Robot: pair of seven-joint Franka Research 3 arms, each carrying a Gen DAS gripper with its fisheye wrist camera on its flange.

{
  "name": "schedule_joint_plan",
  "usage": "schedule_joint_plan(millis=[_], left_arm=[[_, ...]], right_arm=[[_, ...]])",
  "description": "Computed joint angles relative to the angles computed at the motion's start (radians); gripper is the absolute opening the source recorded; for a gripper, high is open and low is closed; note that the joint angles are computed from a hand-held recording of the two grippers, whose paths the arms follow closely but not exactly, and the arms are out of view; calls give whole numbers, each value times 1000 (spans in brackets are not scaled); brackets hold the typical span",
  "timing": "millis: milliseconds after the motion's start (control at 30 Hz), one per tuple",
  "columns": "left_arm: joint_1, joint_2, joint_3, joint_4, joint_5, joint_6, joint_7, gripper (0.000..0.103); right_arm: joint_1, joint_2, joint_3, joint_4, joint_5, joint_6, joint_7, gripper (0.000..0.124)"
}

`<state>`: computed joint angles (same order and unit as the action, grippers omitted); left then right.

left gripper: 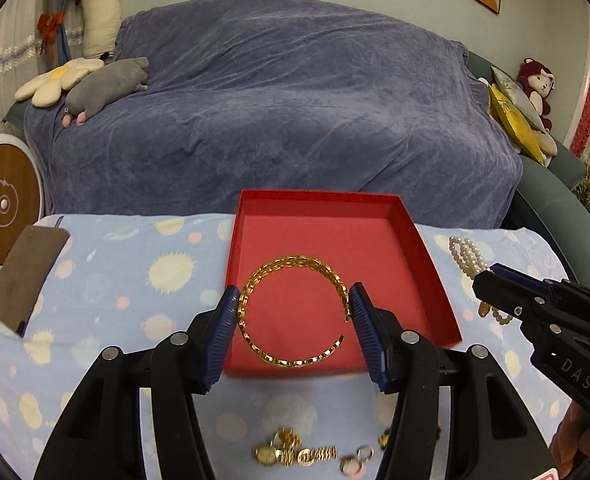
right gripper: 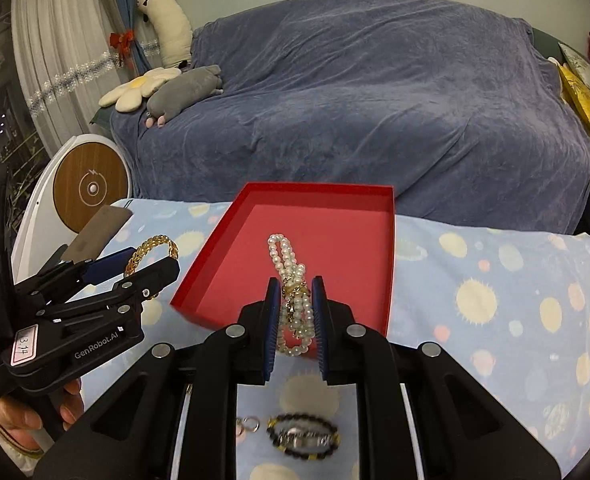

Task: Organize jewelry
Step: 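Carry bangle and pearl bracelet into the red box and open both grippers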

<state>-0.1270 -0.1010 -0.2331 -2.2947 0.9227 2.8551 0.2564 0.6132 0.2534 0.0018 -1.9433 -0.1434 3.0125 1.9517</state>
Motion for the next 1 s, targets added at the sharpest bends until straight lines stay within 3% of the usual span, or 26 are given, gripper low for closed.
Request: schedule_joint_plan(millis=[167,500,600,767,900,1000], left_arm=[[-12,202,46,199,-46,-9,76,54],[-78,471,132,456,-219,-60,284,54],[-82,516,139,500,-271,-78,331,54],[-94,524,169,497,-300,-52,332,56],[-123,446,214,421,-230,-20,254,70],[-110,351,207,328,-189,11,212,76]], right_arm=[[-70,208,45,268,111,-118,-92,15],[-64,558,-5,756,157,-378,-116,15],[-62,609,-17,832,152,-428,-110,16],[-48,561,-45,742,127,-358,-71,20],[-51,422,-39,538,124,-240,-68,31],[-50,282,-31,347,126,-150,-79,37]])
